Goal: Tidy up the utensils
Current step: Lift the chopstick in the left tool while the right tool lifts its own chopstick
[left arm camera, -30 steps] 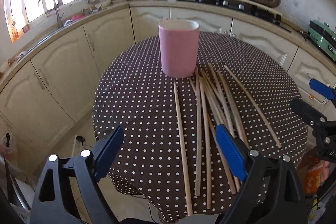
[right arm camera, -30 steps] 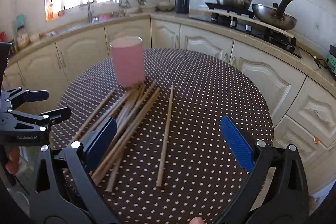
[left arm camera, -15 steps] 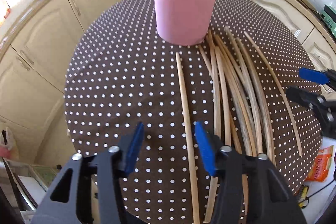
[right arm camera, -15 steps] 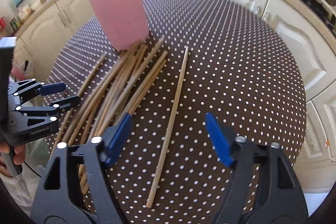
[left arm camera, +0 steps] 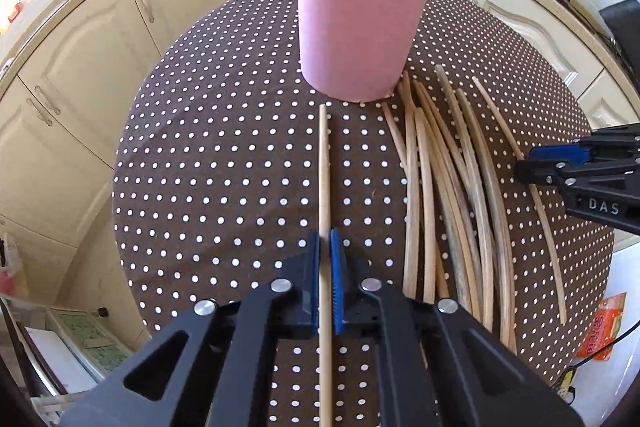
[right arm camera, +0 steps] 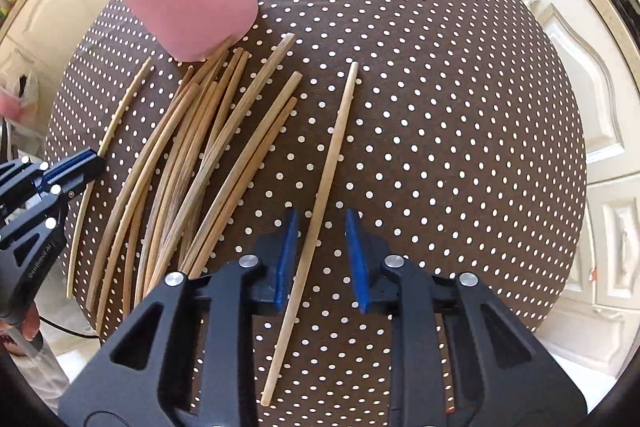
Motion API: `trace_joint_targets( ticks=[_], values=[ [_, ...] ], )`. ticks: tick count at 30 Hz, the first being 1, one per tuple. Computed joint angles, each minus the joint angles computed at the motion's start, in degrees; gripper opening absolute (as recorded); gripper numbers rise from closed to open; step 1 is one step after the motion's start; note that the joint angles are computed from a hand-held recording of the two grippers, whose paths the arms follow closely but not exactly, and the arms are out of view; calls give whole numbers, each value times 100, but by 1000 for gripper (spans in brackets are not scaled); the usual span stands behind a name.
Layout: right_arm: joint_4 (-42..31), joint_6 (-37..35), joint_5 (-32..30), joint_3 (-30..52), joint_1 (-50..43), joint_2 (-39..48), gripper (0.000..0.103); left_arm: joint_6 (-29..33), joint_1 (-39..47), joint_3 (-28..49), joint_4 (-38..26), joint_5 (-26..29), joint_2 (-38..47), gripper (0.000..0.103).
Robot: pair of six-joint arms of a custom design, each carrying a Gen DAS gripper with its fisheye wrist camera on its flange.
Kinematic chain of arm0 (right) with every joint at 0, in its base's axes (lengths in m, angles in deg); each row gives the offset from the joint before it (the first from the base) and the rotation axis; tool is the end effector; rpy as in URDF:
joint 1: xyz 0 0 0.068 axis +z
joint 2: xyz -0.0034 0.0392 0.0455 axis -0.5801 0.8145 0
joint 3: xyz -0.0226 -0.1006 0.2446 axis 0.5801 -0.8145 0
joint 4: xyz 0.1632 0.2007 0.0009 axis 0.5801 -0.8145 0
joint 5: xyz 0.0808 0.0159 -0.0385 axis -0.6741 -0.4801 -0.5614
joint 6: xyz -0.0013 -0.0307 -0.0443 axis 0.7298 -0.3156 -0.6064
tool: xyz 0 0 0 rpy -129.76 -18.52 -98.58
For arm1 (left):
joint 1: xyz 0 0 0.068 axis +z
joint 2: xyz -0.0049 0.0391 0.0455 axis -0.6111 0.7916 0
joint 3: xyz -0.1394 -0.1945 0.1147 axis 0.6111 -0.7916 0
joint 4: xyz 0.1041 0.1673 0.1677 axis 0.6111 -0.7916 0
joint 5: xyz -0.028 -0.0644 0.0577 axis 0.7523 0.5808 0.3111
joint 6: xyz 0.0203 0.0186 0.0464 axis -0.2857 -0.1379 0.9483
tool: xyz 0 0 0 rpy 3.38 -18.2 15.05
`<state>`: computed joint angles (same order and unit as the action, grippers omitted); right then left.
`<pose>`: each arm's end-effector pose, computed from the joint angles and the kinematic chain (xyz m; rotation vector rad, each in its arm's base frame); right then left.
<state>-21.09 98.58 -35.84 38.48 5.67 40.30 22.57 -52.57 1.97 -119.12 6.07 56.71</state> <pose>0.2968 0.2533 0.2355 -0.2616 2.8991 0.0214 0.2689 -0.0730 0.2142 0.3906 2.6950 -0.1251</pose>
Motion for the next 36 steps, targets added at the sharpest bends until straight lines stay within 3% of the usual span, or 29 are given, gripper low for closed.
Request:
trace_joint_targets(
  ticks=[3, 9, 15, 22, 24, 26, 31, 36],
  values=[
    [-85, 8, 16, 216, 14, 160, 9, 4, 176, -35, 78, 278, -22, 6],
    [516, 177, -120, -546, -37, -391, 6, 96, 521, -345, 207, 798, -587, 6],
    [1520, 94, -409, -2401, -357, -2311, 6, 424, 980, -551, -6, 1436, -1561, 6],
    [1771, -152, -208, -2587, -294, -3874, 6, 156, 920, -454, 78, 2048, -2660, 6],
    [1878, -222, 14, -2459, -185, -4118, 6, -56, 814, -365, 470, 2069, -2708, 6],
    [2153, -278, 212, -2332, -42, -4234, 6, -381, 418, -253, 950, 1728, -2703, 6],
    [3016, -581, 1002, -1860, 328, -3769, 6, -863, 13, -9, 2180, 1301, -2239, 6],
    [4103, -737, 915, -1938, 24, -3530, 6, -1105, -149, 34, 3610, 710, -1605, 6]
  ],
)
